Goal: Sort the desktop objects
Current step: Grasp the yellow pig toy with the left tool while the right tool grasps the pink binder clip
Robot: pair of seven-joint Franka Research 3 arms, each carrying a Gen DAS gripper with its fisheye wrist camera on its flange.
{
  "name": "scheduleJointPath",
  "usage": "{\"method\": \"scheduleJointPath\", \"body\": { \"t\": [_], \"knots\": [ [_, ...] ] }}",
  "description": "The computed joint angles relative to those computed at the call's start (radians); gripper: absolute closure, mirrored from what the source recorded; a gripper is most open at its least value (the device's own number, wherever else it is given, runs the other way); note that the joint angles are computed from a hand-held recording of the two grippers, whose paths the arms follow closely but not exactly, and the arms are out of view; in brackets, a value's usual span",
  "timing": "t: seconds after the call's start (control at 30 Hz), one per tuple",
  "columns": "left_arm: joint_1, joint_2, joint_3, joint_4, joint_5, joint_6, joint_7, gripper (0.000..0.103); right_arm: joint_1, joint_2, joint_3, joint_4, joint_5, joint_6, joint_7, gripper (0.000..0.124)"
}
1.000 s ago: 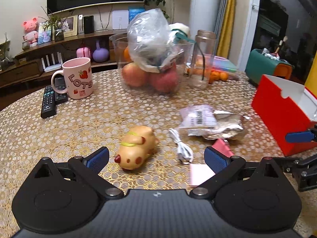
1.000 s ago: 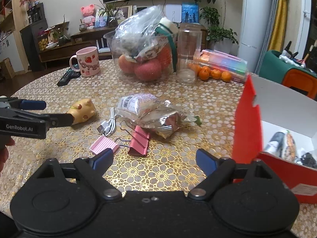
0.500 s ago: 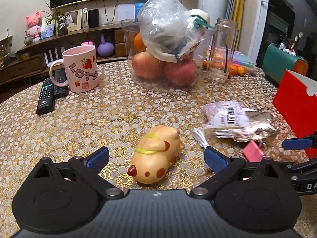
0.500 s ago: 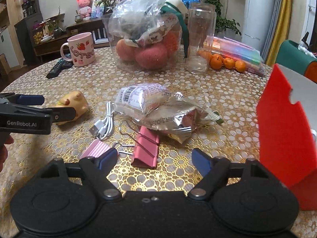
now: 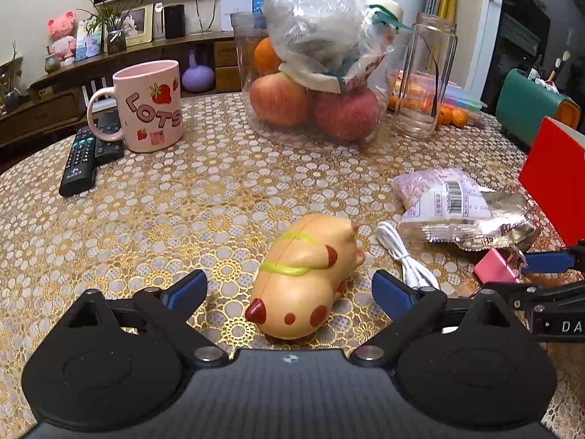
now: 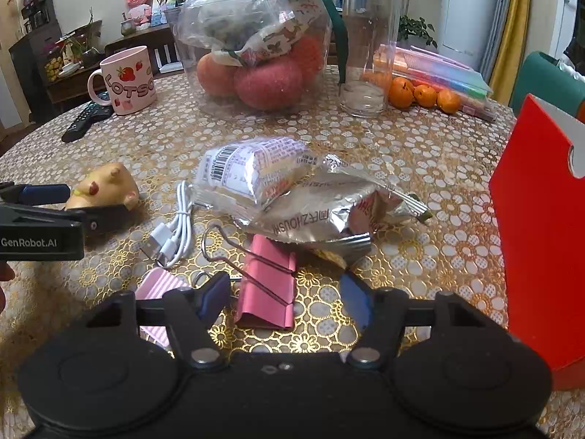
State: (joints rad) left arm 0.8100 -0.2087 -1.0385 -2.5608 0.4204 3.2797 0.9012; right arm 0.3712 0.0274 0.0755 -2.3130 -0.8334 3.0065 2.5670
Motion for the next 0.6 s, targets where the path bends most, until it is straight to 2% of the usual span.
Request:
{"method": "scheduleJointPath", "body": {
  "t": [0.13, 0.2, 0.3, 0.37, 0.43, 0.47, 0.6],
  "knots": [
    [-0.012, 0.018, 0.010, 0.003, 0.005, -0.010, -0.001, 0.020, 0.003, 0.001, -0.001, 0.006, -0.033, -0.008, 0.036, 0.062],
    [0.015, 0.008, -0.016, 0.003, 0.009, -0.008, -0.011, 0.022, 0.003, 0.001, 0.001, 0.006, -0.026, -0.008, 0.035, 0.067],
    [0.029, -0.003, -0.030, 0.001, 0.011, -0.009, -0.026, 0.028, 0.006, 0.002, 0.002, 0.011, -0.024, -0.021, 0.041, 0.067],
    [0.039, -0.016, -0.040, 0.001, 0.018, -0.012, -0.033, 0.037, 0.007, 0.003, 0.002, 0.013, -0.027, -0.023, 0.045, 0.068],
    [0.009, -0.008, -0.007, 0.001, 0.030, -0.011, -0.033, 0.047, 0.007, 0.003, 0.003, 0.014, -0.025, -0.024, 0.040, 0.073],
    [-0.034, 0.005, 0.036, 0.001, 0.034, -0.011, -0.030, 0.050, 0.007, 0.002, 0.004, 0.012, -0.007, -0.022, 0.025, 0.077],
    [-0.067, 0.006, 0.068, 0.009, 0.062, -0.035, -0.055, 0.052, 0.011, -0.003, 0.011, 0.009, 0.033, -0.026, -0.013, 0.092]
  ]
}}
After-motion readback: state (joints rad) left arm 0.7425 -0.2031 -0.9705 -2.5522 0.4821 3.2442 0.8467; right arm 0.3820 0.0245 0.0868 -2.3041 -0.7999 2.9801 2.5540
